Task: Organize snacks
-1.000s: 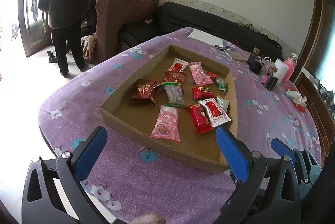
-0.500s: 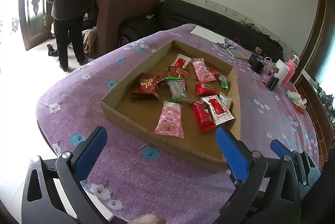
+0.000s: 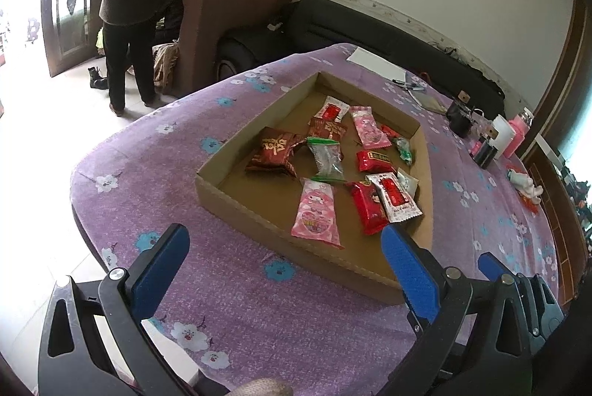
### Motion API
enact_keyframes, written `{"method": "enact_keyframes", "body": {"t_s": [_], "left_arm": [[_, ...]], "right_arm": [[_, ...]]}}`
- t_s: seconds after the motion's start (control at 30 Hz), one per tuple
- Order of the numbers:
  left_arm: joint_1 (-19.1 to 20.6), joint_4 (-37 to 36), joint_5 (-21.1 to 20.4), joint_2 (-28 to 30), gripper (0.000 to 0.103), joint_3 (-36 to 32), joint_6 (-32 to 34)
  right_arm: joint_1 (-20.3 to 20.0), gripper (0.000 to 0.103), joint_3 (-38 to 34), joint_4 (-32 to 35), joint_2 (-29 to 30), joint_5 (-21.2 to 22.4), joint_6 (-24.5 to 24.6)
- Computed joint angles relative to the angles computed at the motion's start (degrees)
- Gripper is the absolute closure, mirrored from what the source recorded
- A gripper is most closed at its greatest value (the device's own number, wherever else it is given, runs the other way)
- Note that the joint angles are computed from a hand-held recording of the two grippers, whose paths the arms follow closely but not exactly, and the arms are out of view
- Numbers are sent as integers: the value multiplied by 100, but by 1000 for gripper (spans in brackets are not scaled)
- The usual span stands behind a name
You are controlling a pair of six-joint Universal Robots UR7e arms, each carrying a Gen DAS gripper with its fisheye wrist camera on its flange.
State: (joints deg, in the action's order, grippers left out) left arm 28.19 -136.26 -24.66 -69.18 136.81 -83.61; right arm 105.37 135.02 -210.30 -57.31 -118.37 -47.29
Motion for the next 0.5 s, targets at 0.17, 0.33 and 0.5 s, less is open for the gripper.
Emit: {"method": "enact_keyframes", "body": {"t_s": [0.17, 0.33, 0.5], "left_arm": [[14, 225, 13, -128, 0, 11, -228], [10, 519, 39, -228, 0, -10, -478], [-41, 1430, 99, -368, 0, -169, -1137]], "right_arm": [[94, 17, 49, -136, 42, 4, -141], [158, 17, 69, -183, 93, 2, -247], [191, 17, 102, -158, 32, 101, -269]]}}
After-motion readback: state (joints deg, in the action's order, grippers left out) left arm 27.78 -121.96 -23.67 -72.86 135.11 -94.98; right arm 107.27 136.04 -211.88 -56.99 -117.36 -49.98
